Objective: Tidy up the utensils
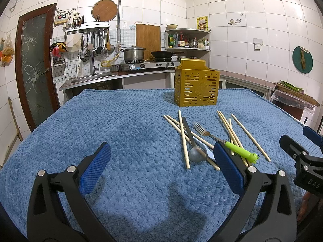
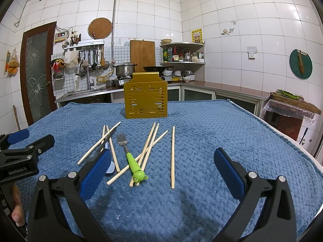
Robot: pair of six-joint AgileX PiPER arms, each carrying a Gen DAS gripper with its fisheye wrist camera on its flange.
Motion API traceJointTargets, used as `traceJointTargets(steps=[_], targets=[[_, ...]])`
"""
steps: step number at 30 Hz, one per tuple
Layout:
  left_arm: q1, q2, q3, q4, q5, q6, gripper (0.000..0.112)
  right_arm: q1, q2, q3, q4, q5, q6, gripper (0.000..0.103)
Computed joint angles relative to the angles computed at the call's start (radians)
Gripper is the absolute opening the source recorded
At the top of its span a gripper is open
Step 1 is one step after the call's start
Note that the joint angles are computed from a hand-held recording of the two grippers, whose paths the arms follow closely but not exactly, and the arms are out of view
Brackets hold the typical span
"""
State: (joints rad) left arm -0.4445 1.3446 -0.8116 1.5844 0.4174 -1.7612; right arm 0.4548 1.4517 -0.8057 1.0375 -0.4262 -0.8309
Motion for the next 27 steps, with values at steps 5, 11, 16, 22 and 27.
traceJointTargets(steps=[5,11,16,22,27], targets=[[0.0,0.001,-0.001,0.0,0.0,0.0,0.098,-0.001,0.0,0.001,-0.003,0.0,0.002,0.099],[0.0,0.002,-0.002,-0.002,0.0,0.001,0.098,-0.002,-0.001,0.001,-0.004,0.002,0.003,0.099],[0.027,0.012,-0.022,-0.102,-0.044,0.096,0.098,-0.013,0.001,-0.004,-0.013,0.024,0.011,0.099],[0.081,0.035,-0.095,-0.375,-0.081,0.352,0.098,-0.026,0.0,-0.043,-0.023,0.053,0.009,0.099],[0.066,0.071,-0.192,-0.486,-0.01,0.504,0.098,-0.063,0.028,-0.119,0.0,0.118,-0.037,0.099]])
